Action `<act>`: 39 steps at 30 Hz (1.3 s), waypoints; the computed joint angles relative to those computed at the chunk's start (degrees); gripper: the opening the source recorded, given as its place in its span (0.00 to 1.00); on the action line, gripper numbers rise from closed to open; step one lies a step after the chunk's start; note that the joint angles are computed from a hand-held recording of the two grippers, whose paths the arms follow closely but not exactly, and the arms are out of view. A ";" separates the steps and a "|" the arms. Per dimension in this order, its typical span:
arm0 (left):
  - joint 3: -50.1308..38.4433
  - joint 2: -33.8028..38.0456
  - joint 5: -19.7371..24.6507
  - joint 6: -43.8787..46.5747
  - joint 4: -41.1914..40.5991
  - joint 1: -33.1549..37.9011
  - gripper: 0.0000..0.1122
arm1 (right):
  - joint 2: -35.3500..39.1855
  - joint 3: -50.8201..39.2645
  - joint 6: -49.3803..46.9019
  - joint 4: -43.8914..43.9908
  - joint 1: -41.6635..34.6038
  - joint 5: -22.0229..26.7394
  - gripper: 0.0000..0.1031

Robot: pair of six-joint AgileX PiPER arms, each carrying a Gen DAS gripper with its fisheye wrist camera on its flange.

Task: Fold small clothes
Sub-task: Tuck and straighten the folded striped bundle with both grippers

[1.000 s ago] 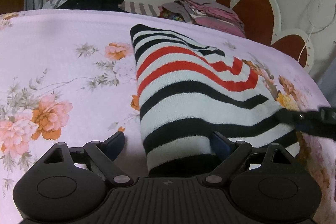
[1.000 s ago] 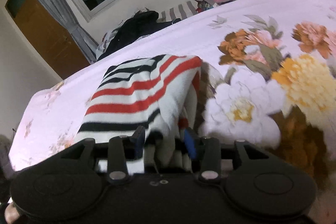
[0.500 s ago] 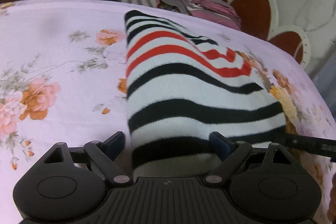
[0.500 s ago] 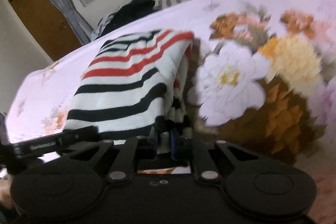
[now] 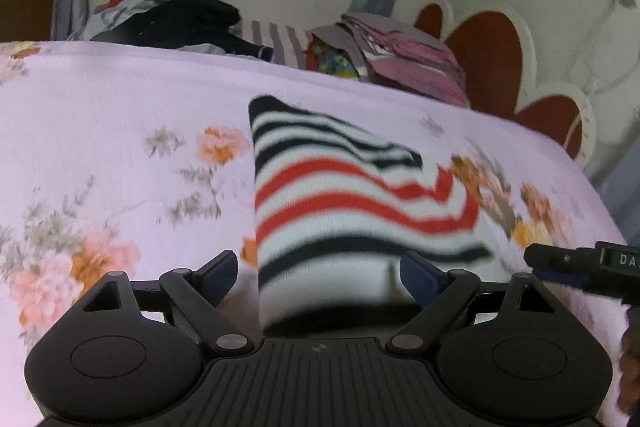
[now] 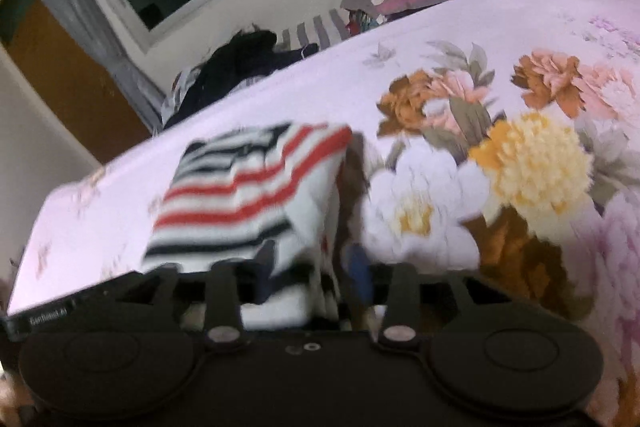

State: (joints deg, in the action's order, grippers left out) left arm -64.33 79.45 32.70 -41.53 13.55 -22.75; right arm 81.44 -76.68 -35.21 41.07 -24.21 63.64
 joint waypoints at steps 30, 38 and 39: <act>-14.91 19.51 -0.53 -7.70 6.32 4.10 0.78 | 15.71 -7.32 2.81 -7.07 13.90 -20.24 0.32; -22.83 25.19 3.66 -2.96 2.96 4.74 0.78 | 14.26 -7.40 1.45 -11.13 19.73 -26.57 0.35; -22.92 25.49 3.59 -2.56 2.34 4.90 0.78 | 15.15 -8.03 2.78 -13.15 20.39 -26.67 0.35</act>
